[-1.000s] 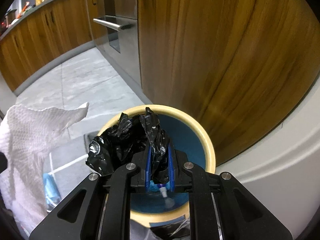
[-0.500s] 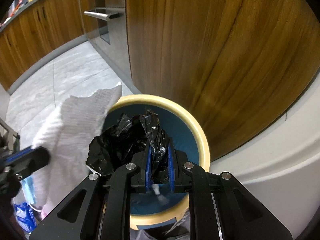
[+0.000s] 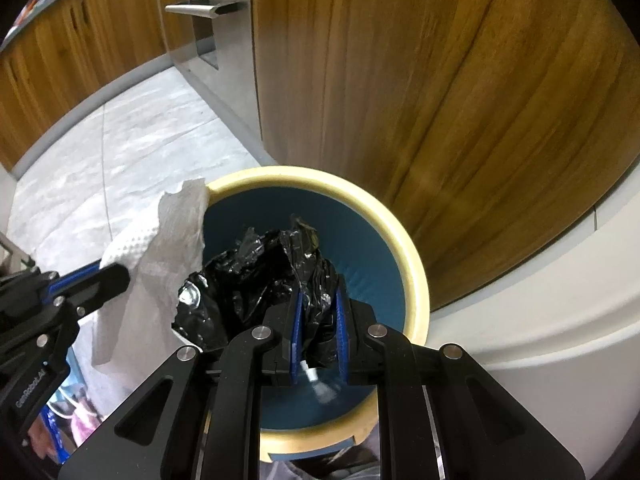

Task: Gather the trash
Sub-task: 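Open the right tool to drop the black bag while the left tool releases the tissue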

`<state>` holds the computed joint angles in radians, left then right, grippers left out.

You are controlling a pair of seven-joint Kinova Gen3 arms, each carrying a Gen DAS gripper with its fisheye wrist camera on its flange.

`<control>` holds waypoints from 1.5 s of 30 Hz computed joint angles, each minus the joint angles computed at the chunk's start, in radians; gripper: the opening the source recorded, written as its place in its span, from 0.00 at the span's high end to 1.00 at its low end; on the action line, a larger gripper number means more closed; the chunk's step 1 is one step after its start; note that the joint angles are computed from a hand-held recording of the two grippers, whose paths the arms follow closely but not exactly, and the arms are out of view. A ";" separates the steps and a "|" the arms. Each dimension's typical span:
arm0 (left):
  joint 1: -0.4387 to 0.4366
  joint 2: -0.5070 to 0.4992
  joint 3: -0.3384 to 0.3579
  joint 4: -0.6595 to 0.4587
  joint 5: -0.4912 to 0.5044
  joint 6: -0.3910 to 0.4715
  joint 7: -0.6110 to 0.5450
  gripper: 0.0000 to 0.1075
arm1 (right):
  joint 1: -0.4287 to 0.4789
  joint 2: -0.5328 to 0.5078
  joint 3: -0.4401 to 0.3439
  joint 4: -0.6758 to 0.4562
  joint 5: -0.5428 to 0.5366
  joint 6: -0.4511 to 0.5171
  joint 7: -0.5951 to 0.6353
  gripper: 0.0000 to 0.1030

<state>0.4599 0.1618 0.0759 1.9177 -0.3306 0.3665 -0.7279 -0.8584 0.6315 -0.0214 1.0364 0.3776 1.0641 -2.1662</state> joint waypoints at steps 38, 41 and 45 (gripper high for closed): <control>-0.012 -0.152 0.111 0.075 -0.322 0.210 0.376 0.40 | -0.033 -0.012 0.010 0.024 0.042 -0.030 -0.021 0.14; -0.015 -0.177 0.149 0.082 -0.371 0.265 0.445 0.27 | -0.053 -0.033 0.021 0.054 0.073 -0.055 -0.054 0.07; -0.020 -0.216 0.195 0.088 -0.407 0.336 0.518 0.17 | -0.050 -0.052 0.010 0.072 0.080 -0.065 -0.068 0.06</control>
<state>0.4395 -0.0539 0.2709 2.0057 -0.7376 0.7020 -0.2096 -0.9085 0.5793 -0.0116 1.1083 0.4577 0.9990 -2.2338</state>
